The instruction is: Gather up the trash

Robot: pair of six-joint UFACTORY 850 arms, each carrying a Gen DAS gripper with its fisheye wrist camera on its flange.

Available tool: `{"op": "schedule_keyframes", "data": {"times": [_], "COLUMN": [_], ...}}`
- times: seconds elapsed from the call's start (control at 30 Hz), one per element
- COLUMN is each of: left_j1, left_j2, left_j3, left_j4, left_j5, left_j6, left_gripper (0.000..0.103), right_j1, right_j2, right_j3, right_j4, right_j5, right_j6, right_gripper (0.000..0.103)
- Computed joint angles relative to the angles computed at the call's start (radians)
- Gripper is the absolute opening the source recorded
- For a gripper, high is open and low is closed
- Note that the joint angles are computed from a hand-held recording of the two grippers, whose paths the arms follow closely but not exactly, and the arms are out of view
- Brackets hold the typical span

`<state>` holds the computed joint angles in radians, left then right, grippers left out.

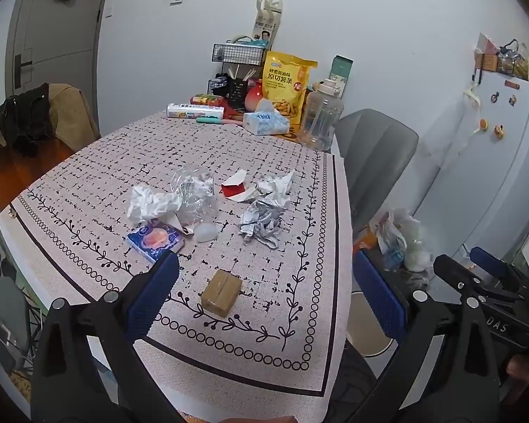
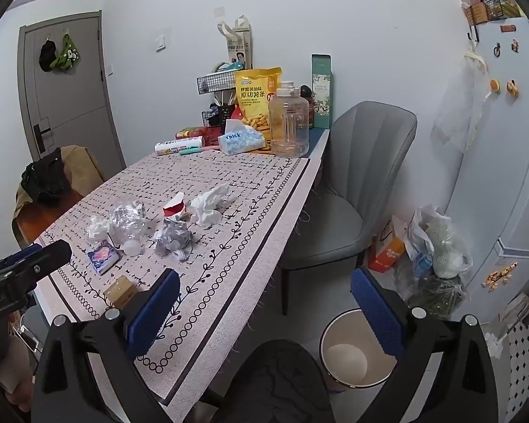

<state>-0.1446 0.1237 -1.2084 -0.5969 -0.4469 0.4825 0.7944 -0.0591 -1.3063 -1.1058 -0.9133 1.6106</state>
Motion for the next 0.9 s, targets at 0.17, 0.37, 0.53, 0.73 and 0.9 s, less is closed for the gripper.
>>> {"op": "schedule_keyframes", "data": {"times": [0.17, 0.37, 0.53, 0.73, 0.9], "left_j1": [-0.003, -0.003, -0.004, -0.002, -0.004], "left_j2": [0.0, 0.001, 0.002, 0.003, 0.003], "left_j3": [0.001, 0.002, 0.005, 0.006, 0.006], "left_j4": [0.005, 0.005, 0.009, 0.004, 0.006], "left_j5": [0.001, 0.001, 0.005, 0.003, 0.002], "left_j6": [-0.004, -0.004, -0.006, 0.001, 0.003], "left_gripper": [0.098, 0.098, 0.098, 0.098, 0.098], "right_j1": [-0.012, -0.012, -0.01, -0.009, -0.007], "right_j2": [0.028, 0.028, 0.028, 0.028, 0.028], "right_j3": [0.019, 0.02, 0.02, 0.02, 0.018], "right_j4": [0.004, 0.004, -0.002, -0.004, -0.007], "right_j5": [0.018, 0.02, 0.019, 0.017, 0.013], "right_j6": [-0.015, -0.014, -0.011, -0.01, -0.005], "right_gripper": [0.095, 0.095, 0.095, 0.095, 0.095]}}
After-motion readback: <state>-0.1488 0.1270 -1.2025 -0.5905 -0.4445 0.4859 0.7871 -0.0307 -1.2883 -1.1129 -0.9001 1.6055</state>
